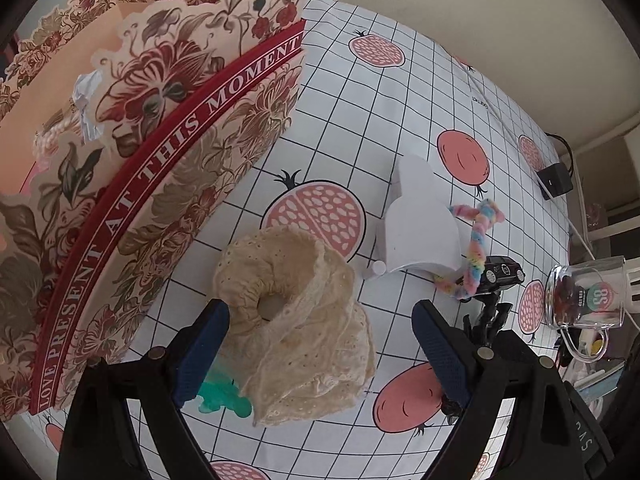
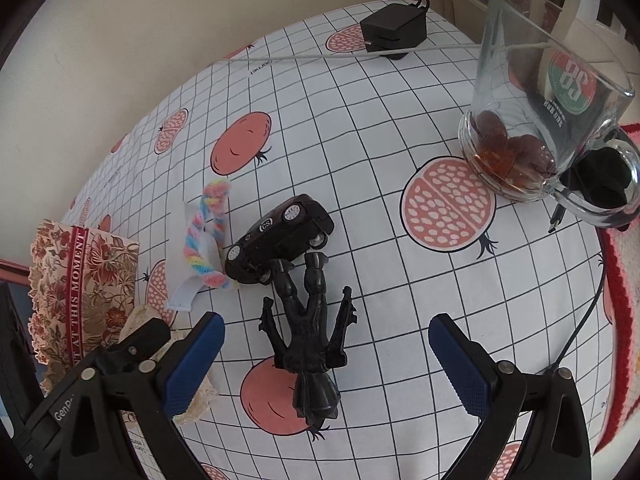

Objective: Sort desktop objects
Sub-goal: 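Grasp the cream lace fabric with the left gripper while the right grasps the black toy figure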

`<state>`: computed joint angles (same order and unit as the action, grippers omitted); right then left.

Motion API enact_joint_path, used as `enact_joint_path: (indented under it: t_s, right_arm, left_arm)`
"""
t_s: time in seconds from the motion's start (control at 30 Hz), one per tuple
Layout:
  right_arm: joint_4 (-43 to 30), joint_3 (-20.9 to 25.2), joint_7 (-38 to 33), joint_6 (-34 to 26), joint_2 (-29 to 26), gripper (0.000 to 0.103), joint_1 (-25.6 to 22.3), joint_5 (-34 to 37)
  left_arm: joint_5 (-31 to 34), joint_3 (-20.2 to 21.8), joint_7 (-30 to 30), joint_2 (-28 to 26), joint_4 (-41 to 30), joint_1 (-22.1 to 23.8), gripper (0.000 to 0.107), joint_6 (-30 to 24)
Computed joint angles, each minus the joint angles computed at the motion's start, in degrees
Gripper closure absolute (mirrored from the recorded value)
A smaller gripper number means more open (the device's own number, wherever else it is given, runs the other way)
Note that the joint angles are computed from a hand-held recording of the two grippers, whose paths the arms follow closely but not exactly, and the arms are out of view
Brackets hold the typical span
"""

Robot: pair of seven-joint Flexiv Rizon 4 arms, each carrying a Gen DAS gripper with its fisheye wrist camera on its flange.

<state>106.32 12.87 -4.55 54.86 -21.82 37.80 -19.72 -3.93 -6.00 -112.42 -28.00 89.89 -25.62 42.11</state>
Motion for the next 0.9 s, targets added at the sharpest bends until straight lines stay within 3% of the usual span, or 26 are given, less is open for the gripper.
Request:
enact_joint_path:
  t_s: [0.3,0.67,0.9]
  right_arm:
    - [-2.60,0.75,-4.58,-4.18,-2.67,0.000,0.33,1.71]
    - [-4.29,-0.56,-4.44,-8.89,-3.66,0.000,2.27,-1.30]
    - [-4.36,-1.47,-2.83,-11.41,-3.89,0.000,3.43,-4.65]
  left_arm:
    - [4.43,1.82,-2.92,-0.80,-1.47,-1.38,0.014,-2.42]
    - [5.74,1.97,-4.40,-1.13,-0.69,-1.21,0.014,-2.13]
    - [10.21,3.23,-6.30,-1.27,-1.32,-2.78,0.014,-2.03]
